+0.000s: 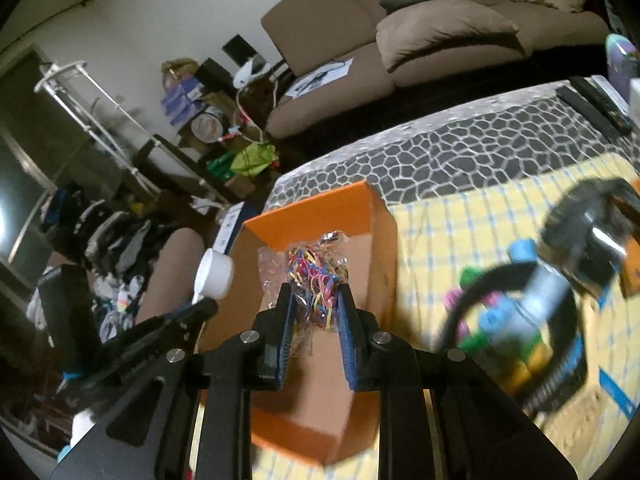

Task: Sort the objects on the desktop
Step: 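Carry the scoop and rubber-band bag into the orange box with both grippers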

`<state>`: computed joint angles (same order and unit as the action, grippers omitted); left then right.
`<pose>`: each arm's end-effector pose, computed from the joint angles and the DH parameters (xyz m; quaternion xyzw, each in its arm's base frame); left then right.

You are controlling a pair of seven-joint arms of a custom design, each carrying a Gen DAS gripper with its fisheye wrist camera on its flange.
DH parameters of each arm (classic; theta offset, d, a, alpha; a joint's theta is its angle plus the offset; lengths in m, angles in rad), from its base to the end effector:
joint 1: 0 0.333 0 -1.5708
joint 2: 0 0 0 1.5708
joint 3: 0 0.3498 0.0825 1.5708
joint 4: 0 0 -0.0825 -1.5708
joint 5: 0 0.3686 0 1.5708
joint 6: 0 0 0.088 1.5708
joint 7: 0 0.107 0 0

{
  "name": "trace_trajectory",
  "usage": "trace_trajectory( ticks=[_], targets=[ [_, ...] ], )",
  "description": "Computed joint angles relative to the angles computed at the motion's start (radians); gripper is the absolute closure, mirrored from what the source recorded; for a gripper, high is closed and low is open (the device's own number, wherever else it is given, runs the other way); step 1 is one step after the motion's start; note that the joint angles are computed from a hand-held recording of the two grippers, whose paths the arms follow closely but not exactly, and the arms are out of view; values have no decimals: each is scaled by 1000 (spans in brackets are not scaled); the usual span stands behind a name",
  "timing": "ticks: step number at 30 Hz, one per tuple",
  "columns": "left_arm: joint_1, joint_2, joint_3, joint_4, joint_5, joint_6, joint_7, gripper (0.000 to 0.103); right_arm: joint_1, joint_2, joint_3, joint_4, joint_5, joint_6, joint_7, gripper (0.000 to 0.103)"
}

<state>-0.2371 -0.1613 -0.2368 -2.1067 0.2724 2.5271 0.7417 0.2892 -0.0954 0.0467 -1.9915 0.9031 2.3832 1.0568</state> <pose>0.4683 -0.2523 0.5894 -0.7277 0.6134 -0.2610 0.1612 0.5197 0.1907 0.5995 -0.7351 0.5279 0.0677 0.4200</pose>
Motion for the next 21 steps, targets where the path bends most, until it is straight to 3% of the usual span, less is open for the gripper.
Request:
trace_trajectory(
  ticks=[11, 21],
  targets=[
    [28, 206, 29, 144, -41, -113, 101, 92, 60, 285, 62, 233, -368, 71, 224, 83],
    [44, 285, 32, 186, -84, -136, 146, 92, 108, 379, 56, 318, -603, 62, 335, 81]
  ],
)
